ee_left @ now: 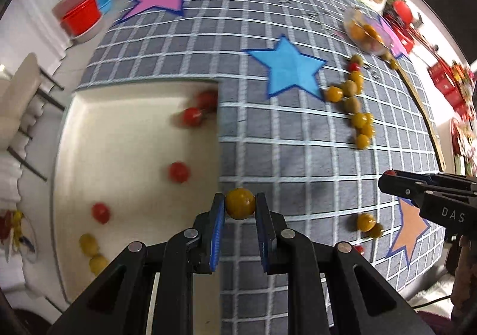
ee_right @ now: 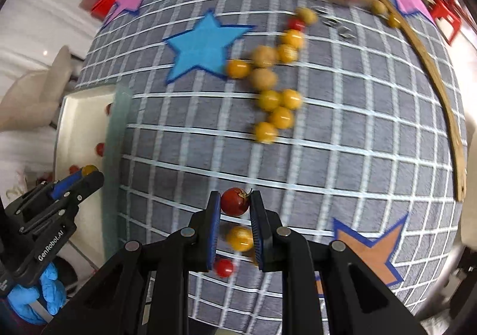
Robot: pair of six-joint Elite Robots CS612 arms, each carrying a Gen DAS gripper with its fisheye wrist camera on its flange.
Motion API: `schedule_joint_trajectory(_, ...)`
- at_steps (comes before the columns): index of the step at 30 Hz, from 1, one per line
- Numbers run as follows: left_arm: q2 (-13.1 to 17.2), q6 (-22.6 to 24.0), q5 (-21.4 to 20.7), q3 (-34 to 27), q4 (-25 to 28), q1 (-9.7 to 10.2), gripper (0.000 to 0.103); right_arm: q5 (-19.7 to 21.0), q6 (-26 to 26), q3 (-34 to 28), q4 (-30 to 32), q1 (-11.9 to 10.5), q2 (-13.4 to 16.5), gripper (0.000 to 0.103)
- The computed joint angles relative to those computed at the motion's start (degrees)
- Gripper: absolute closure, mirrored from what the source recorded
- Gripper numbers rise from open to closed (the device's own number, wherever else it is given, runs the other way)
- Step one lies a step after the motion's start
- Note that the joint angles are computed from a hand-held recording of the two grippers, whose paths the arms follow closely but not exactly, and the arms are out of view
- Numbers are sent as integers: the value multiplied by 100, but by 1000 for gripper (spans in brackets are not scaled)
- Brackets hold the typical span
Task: Organize fruits
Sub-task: 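Carry the red and yellow tomatoes into the white tray and open both tools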
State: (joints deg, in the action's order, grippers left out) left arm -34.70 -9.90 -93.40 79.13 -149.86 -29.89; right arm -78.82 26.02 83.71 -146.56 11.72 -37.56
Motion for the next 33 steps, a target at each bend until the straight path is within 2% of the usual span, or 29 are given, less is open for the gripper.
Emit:
schedule_joint_trajectory(7, -108, -587, 268, 366, -200, 245, 82, 122, -513, -690, 411, 252, 254, 82)
schedule_joint_trajectory(15, -103, -830, 511, 565, -215, 400, 82, 310, -962, -1598, 992, 495, 671, 82)
schedule_joint_trajectory(22, 3, -880, 548, 550, -281, 441, 82, 373, -1222, -2480, 1495, 625, 1138, 82)
schedule_joint_trajectory(33, 75, -941, 630, 480, -181, 460, 82, 250, -1326, -3711, 2170, 732, 1818, 82)
